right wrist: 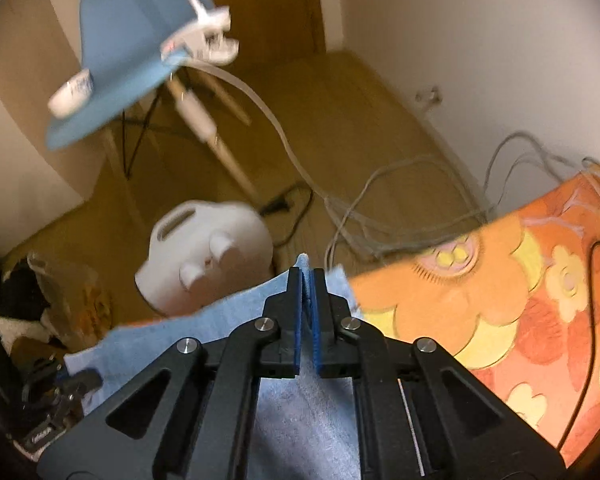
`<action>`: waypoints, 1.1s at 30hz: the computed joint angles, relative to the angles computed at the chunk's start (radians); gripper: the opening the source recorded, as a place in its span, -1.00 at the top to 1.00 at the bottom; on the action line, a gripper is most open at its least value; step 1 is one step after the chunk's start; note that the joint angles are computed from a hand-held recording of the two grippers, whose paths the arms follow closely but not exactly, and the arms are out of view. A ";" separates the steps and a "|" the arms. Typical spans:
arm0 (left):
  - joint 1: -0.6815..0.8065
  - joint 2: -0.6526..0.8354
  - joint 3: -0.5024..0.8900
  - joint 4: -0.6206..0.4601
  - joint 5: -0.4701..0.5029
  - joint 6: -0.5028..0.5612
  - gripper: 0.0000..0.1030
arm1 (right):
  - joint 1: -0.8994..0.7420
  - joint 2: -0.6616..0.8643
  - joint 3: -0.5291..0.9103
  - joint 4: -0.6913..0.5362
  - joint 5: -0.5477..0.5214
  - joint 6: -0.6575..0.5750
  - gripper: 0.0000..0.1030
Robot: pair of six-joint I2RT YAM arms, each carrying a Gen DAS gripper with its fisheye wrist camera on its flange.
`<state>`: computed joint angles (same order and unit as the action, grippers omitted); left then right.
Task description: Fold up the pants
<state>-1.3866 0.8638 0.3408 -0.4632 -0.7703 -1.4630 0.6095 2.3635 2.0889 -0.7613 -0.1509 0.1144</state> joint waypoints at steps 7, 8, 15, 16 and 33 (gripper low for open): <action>0.037 -0.149 -0.062 -0.106 0.014 -0.108 -0.01 | -0.052 -0.044 -0.072 0.046 -0.102 -0.026 0.07; 0.075 -0.198 -0.099 -0.064 0.052 -0.083 -0.01 | -0.051 -0.041 -0.067 0.035 -0.099 -0.038 0.07; 0.145 -0.345 -0.218 0.082 0.151 -0.060 -0.11 | -0.006 -0.036 -0.089 0.022 0.005 -0.087 0.47; 0.110 -0.341 -0.223 0.086 0.127 -0.101 -0.11 | -0.002 -0.043 -0.103 0.035 0.022 -0.092 0.72; 0.097 -0.259 -0.240 0.241 0.045 -0.132 0.42 | 0.014 -0.082 -0.173 0.100 0.084 -0.062 0.83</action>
